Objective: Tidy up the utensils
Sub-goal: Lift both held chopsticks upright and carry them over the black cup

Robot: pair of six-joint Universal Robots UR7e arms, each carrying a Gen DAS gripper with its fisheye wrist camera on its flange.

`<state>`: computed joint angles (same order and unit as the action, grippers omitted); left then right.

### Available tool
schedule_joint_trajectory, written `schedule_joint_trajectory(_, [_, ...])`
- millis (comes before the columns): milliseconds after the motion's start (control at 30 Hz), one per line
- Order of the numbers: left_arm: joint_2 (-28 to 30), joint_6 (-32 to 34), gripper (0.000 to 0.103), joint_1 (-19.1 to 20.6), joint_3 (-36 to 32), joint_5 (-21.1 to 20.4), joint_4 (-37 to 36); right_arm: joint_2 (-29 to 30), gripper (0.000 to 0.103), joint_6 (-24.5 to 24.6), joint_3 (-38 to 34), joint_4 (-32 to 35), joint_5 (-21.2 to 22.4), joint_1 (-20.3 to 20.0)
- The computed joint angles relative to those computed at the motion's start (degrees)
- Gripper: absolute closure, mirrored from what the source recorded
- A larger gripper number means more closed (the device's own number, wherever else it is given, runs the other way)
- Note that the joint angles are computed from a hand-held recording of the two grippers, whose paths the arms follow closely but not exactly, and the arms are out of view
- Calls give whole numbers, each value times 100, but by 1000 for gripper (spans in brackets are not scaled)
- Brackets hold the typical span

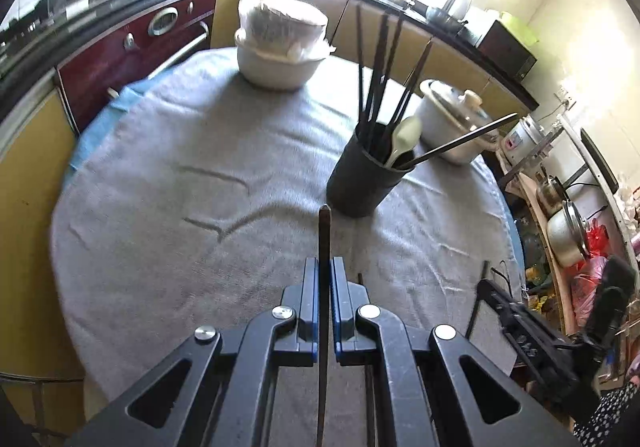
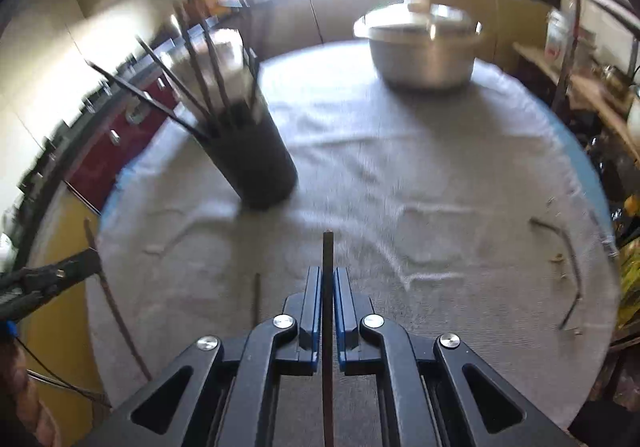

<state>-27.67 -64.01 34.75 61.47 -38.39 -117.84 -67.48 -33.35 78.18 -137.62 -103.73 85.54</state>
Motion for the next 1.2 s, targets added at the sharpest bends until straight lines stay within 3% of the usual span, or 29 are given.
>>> schedule_joint_trajectory(200, [-36, -241, 98, -266, -3, 464, 329, -447, 97, -89, 469, -708, 391, 4])
schedule_joint_trajectory(433, [-89, -10, 98, -524, 2, 977, -28, -786, 97, -24, 616, -1065, 991, 40])
schedule_joint_trajectory(733, [86, 873, 98, -602, -709, 1397, -555, -764, 97, 316, 184, -1090, 1730, 226])
schedule_joint_trajectory(833, [245, 1699, 98, -567, -978, 1448, -1409, -621, 97, 388, -46, -1206, 1875, 351])
schedule_joint_trajectory(933, [556, 2349, 98, -513, -1517, 1661, -1803, -440, 97, 469, -259, -1298, 1990, 456])
schedule_joint_trajectory(1200, [1629, 3660, 98, -231, -3591, 1682, -2033, 377, 97, 546, -1169, -1493, 2027, 717])
